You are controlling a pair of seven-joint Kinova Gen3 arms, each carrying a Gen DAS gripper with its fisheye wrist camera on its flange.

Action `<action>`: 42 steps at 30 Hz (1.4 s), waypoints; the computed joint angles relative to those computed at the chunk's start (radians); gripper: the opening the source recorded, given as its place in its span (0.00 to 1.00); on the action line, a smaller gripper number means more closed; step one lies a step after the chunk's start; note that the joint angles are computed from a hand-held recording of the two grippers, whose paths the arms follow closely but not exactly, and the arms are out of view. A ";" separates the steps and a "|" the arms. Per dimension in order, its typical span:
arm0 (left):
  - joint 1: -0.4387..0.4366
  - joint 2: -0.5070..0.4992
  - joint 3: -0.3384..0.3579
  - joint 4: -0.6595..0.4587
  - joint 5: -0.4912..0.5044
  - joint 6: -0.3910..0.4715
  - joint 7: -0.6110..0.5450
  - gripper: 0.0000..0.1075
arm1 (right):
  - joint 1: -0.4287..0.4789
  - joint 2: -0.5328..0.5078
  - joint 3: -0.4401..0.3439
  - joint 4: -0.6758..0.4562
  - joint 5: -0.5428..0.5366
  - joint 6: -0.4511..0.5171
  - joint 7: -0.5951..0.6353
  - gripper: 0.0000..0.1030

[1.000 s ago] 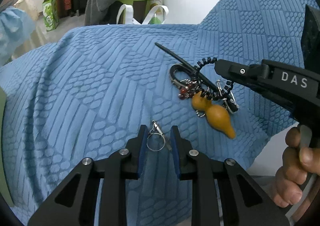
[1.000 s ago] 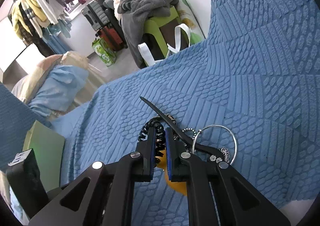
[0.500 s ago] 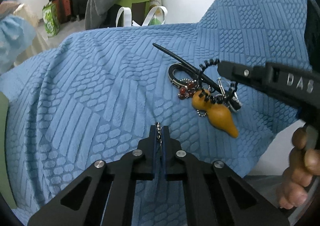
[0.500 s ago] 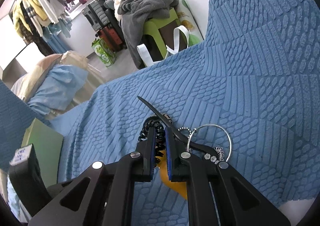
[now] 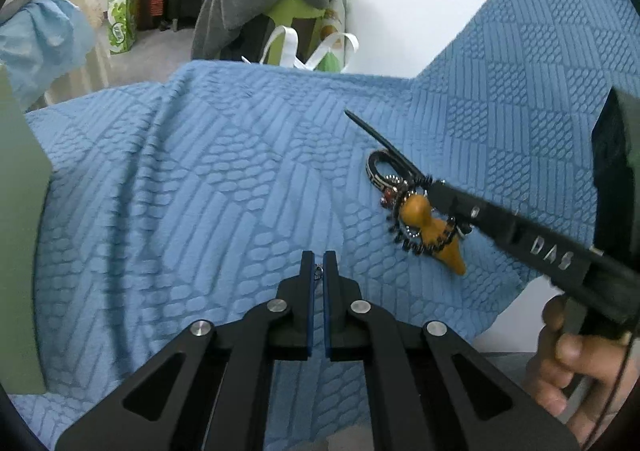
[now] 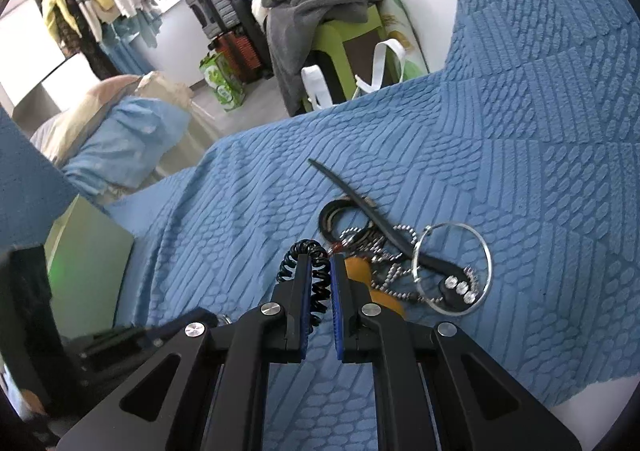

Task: Organize jewelry
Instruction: 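Lift both held items and carry them over the green box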

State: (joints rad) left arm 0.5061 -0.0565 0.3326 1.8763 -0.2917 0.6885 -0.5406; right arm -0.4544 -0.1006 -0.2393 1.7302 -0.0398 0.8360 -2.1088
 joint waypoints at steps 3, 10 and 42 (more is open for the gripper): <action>-0.006 -0.033 -0.009 0.009 0.030 -0.002 -0.019 0.02 | -0.009 -0.002 -0.015 -0.003 0.015 0.011 -0.017 0.06; -0.055 -0.113 -0.010 0.026 0.131 0.022 -0.109 0.02 | -0.042 0.003 -0.041 -0.015 0.065 0.048 -0.075 0.06; -0.255 -0.351 -0.170 -0.136 0.439 0.386 -0.556 0.02 | -0.307 0.125 -0.112 -0.429 0.340 0.394 -0.329 0.06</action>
State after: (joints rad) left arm 0.2510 -0.4073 0.1624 1.7402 0.1475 1.0747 -1.0968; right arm -0.7615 0.0243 -0.3513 1.3009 0.2999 1.2302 -2.4374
